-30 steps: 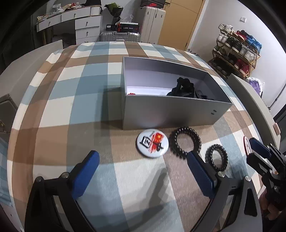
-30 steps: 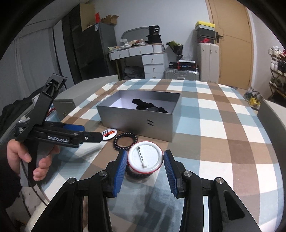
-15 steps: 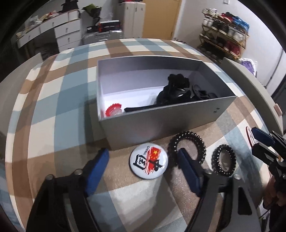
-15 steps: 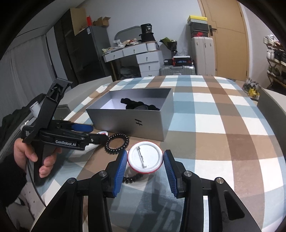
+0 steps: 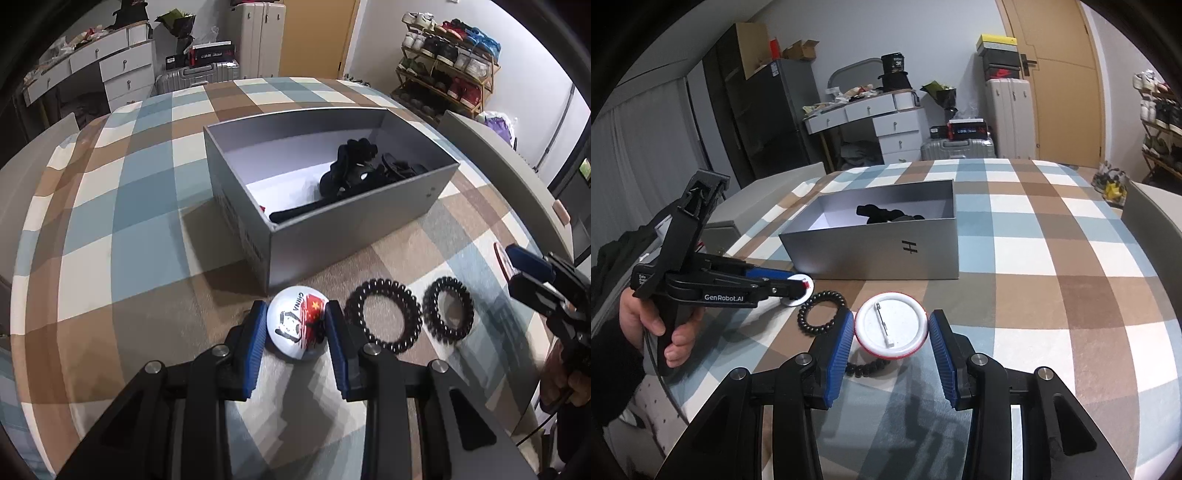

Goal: Organize jewelry
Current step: 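Grasp the red-flag pin badge with the left gripper while the right gripper holds the white badge, then carry both badges into the silver box with both grippers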

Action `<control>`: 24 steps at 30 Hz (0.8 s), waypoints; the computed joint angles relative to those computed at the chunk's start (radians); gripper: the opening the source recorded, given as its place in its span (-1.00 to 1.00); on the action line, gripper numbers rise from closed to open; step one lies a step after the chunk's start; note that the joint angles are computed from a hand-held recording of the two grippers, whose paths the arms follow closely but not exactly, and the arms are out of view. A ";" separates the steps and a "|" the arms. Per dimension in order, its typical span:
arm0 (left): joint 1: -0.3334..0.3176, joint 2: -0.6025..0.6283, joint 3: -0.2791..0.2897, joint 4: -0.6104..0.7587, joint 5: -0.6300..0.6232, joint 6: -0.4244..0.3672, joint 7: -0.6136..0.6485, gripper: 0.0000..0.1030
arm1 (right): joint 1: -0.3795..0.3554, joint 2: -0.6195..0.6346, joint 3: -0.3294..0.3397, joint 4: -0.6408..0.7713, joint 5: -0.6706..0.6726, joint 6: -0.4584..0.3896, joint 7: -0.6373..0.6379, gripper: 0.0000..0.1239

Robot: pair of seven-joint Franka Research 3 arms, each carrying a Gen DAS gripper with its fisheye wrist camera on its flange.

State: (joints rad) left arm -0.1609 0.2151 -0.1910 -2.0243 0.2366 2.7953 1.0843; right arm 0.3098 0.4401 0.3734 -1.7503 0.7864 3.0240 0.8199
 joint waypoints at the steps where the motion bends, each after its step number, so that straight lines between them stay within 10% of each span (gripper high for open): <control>1: -0.006 -0.003 0.004 -0.003 0.014 -0.003 -0.009 -0.49 | -0.004 -0.001 0.005 -0.002 0.007 0.000 -0.003 -0.34; 7: 0.002 -0.014 -0.005 -0.029 0.001 0.024 -0.014 -0.38 | 0.002 -0.008 0.001 -0.008 0.014 -0.003 -0.005 -0.34; 14: -0.051 0.008 0.039 0.009 0.120 -0.003 -0.097 0.20 | -0.005 -0.017 0.014 -0.017 0.041 0.001 -0.032 -0.34; 24: -0.047 -0.002 0.029 -0.003 0.187 -0.030 -0.086 -0.29 | -0.010 -0.029 0.010 -0.031 0.086 -0.006 -0.050 -0.33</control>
